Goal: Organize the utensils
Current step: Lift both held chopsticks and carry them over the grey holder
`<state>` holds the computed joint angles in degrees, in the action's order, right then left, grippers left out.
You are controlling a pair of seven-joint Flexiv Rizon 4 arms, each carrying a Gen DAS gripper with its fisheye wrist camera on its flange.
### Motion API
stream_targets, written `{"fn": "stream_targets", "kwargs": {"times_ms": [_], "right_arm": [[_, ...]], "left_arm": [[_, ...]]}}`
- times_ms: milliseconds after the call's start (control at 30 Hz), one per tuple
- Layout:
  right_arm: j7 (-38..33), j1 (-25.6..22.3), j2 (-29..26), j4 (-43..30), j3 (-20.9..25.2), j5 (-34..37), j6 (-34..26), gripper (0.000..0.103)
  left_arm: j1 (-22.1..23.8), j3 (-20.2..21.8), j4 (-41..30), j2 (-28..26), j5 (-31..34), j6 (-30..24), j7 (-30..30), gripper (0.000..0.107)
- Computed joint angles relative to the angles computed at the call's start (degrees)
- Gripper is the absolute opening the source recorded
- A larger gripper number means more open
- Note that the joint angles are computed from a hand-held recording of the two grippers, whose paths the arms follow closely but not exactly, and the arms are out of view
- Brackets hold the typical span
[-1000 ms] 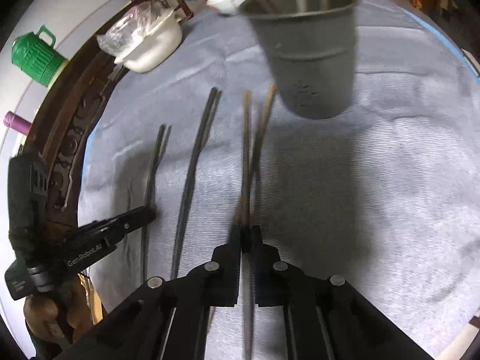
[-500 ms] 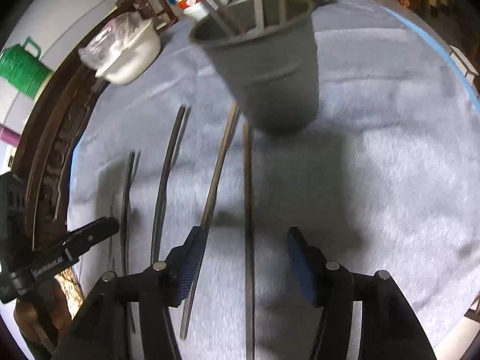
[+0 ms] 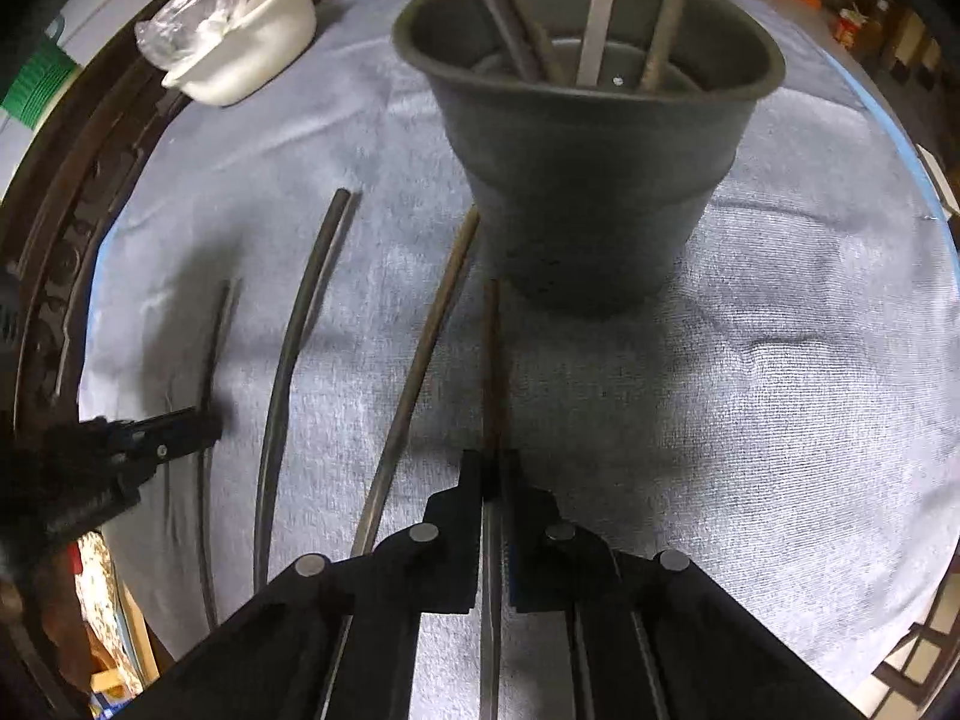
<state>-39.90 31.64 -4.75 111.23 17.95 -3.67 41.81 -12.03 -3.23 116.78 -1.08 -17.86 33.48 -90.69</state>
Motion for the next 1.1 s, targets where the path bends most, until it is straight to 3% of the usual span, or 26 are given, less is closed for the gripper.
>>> {"fn": "stream_targets", "kwargs": {"times_ms": [167, 267, 333, 467, 600, 667, 767, 900, 967, 1100], "right_arm": [[1.3, -0.2, 4.1, 5.0, 1.1, 1.1, 5.6, 0.006], [4.4, -0.3, 7.8, 8.6, 1.7, -0.6, 10.5, 0.006], [9.3, -1.0, 10.6, 11.4, 2.2, -4.9, 15.5, 0.006], [27.3, -6.5, 15.1, 16.8, 4.1, -26.3, 22.8, 0.006], [48.2, -13.8, 16.2, 18.0, 5.0, -53.6, 23.1, 0.006], [57.7, -15.5, 16.4, 18.2, 4.5, -65.9, 20.9, 0.006], [66.6, -14.9, 16.0, 17.9, 4.2, -76.4, 14.1, 0.006], [67.7, -11.8, 13.9, 17.1, 3.2, -78.9, 8.8, 0.006], [67.0, -10.0, 13.9, 17.6, 2.7, -78.4, 7.9, 0.006], [65.2, -7.3, 16.6, 20.2, 3.0, -75.7, 7.4, 0.006]], "left_arm": [[0.2, 1.1, 3.7, 3.8, -2.1, 3.1, 1.6, 0.006], [-0.1, 1.7, 6.8, 8.0, -2.5, 7.4, 2.0, 0.006], [-0.8, 1.9, 9.5, 10.9, -4.0, 13.6, 2.6, 0.006], [-1.9, 1.3, 13.9, 15.6, -1.3, 29.0, 0.4, 0.006], [-2.0, -0.1, 16.9, 15.0, 3.2, 48.5, -2.6, 0.006], [1.5, -3.0, 18.1, 15.1, 9.1, 55.1, -8.2, 0.006], [12.0, -11.3, 17.2, 15.3, 20.6, 56.8, -19.7, 0.006], [21.5, -18.4, 17.0, 16.3, 32.6, 57.3, -30.9, 0.006], [21.4, -18.0, 16.7, 17.2, 35.0, 56.5, -32.5, 0.007], [13.6, -10.1, 18.4, 17.7, 32.6, 57.3, -28.1, 0.007]]}}
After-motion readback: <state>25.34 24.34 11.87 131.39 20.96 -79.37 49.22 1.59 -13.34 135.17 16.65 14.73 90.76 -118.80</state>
